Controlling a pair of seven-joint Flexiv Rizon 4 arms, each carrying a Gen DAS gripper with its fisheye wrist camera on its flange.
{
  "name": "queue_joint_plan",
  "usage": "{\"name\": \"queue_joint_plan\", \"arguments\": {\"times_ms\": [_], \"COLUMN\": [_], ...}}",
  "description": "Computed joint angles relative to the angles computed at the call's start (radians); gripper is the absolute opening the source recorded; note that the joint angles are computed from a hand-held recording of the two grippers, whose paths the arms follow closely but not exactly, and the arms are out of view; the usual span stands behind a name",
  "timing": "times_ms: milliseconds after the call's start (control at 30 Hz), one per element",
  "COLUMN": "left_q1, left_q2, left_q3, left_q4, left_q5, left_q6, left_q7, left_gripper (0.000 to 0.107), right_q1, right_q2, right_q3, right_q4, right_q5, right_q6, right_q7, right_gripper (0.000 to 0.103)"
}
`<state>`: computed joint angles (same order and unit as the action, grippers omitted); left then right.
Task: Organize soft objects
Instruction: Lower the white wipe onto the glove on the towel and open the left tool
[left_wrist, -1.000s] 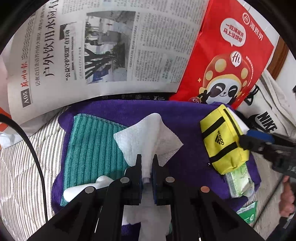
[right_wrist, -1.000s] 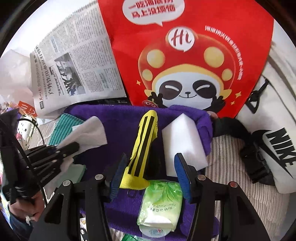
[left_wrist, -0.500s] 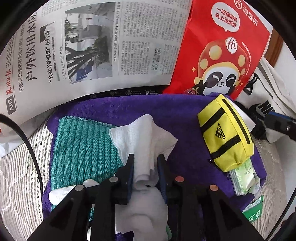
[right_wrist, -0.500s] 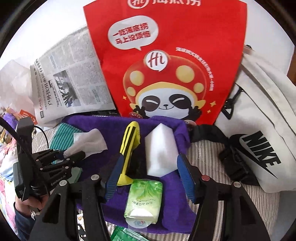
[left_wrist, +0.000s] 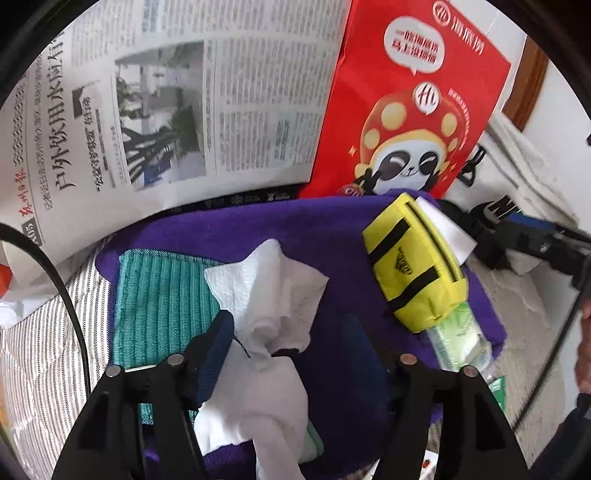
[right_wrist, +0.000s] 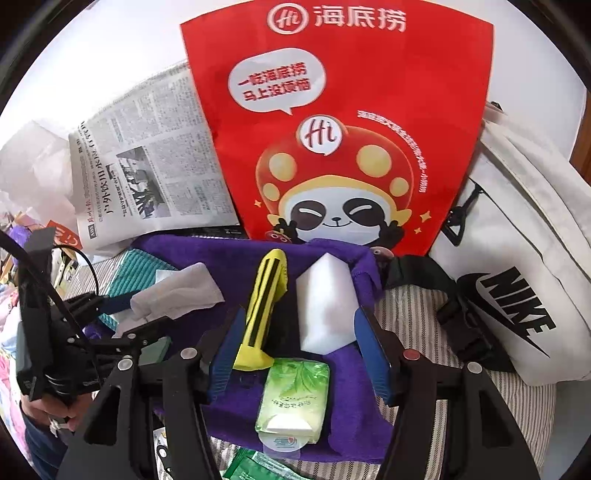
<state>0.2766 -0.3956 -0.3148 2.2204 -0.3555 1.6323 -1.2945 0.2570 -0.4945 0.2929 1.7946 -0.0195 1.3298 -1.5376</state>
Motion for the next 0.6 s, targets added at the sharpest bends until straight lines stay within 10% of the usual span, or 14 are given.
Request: {"name": "queue_joint_plan", "arguments": {"times_ms": [467, 600], "left_q1": [0.069, 0.234], "left_q2": [0.077, 0.103], "left_q3": [-0.053, -0.241], "left_q4": [0.056, 0.109], "left_q5": [-0.035, -0.083], "left_q6": [0.012, 0.045], "left_q7": [0.001, 0.044], "left_gripper": [0.064, 0.064], "right_q1": [-0.010, -0.034], "right_q2": [0.092, 0.140], "right_q3": [0.002, 0.026], "right_q4": [0.096, 0.179], "right_q5": [0.006, 0.026], "right_q6": [0.098, 0.121], "right_q7": [0.019, 0.006], "right_gripper": [0.069, 0.071]}}
